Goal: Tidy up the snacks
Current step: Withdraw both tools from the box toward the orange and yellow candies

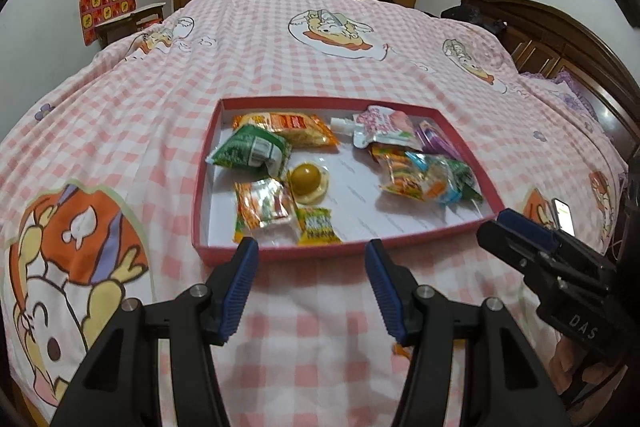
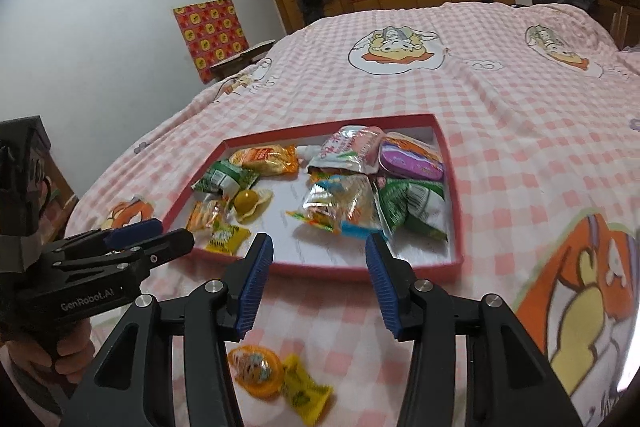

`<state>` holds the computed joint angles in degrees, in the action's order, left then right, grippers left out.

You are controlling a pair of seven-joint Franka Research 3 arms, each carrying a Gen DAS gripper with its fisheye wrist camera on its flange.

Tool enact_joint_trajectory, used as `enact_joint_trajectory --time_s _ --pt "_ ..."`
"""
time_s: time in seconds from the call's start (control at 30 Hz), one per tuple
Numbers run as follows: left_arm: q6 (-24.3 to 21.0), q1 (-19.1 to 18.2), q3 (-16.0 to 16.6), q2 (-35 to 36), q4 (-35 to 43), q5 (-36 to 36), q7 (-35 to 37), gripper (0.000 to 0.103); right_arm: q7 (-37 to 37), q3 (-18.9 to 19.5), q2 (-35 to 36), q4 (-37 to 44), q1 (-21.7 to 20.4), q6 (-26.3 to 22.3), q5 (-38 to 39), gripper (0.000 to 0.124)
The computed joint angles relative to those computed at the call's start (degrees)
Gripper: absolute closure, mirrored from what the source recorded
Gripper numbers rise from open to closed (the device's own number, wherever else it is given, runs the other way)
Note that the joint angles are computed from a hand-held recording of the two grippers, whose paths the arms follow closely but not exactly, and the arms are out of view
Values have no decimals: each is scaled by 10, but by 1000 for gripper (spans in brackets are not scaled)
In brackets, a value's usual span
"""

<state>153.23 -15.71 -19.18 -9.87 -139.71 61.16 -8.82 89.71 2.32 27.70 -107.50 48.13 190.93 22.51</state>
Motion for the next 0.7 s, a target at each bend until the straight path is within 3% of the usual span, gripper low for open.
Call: enact_joint_trajectory --time_s 0.13,0.5,0.7 --pt "13 -4 -1 -3 -8 -9 -8 45 -1 -5 -22 -32 10 5 8 74" --pt "35 -20 -12 18 -5 -22 -19 45 17 -69 -60 -95 74 -18 29 74" --pt "39 -36 -8 47 12 -34 -1 45 36 -66 -73 -122 67 -22 15 74"
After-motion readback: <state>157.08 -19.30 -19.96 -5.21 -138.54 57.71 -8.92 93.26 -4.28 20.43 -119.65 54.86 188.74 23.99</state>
